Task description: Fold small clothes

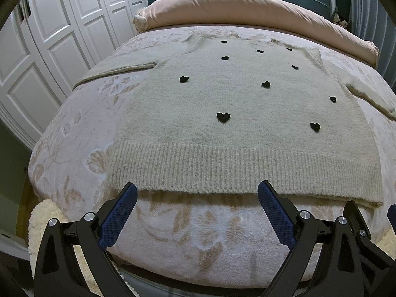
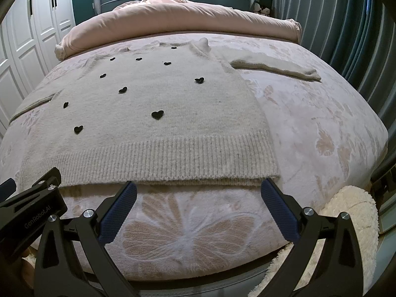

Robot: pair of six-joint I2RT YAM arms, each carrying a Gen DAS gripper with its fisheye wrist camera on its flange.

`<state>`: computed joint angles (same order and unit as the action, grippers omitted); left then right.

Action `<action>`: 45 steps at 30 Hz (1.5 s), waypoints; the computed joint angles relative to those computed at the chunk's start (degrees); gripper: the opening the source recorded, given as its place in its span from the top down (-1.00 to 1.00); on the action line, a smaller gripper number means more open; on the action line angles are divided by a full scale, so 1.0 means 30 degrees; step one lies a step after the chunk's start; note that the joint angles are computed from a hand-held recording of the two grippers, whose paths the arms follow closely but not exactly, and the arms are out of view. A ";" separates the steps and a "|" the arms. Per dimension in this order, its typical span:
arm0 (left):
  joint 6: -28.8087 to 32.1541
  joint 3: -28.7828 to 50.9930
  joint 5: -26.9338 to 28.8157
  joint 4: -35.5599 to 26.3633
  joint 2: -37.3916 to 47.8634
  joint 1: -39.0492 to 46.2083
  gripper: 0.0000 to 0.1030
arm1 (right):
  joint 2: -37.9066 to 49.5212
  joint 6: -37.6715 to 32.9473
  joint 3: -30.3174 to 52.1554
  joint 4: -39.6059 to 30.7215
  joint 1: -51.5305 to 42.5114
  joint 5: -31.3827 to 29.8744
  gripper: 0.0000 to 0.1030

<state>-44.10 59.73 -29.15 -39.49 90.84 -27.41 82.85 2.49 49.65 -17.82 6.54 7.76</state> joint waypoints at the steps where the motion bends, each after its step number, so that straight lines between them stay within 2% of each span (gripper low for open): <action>1: 0.0011 -0.0004 0.0009 0.0004 -0.0009 0.0008 -0.84 | -0.0035 -0.0027 -0.0072 0.0039 -0.0046 -0.0034 -0.90; 34: -0.0022 -0.0150 0.0024 -0.0004 -0.0108 0.0000 -0.83 | -0.0103 0.0052 -0.0208 -0.0007 -0.0102 -0.0053 -0.90; 38: 0.0462 -0.0404 0.0752 0.0295 -0.0159 0.0302 -0.86 | 0.0263 -0.0573 -0.0009 -0.0089 -0.0380 -0.0705 -0.90; 41: 0.0986 -0.0869 0.1954 0.0936 -0.0489 0.1018 -0.88 | 0.1231 -0.1531 0.0696 -0.0126 -0.1281 -0.1873 -0.90; 45: 0.0885 -0.1121 0.2443 0.1421 -0.0595 0.2092 -0.88 | 0.3954 -0.1683 0.3836 -0.0632 -0.3485 -0.2769 -0.90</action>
<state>-41.44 56.37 -21.82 -35.23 89.06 -21.14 94.72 -2.56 61.16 -19.72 -3.92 -0.54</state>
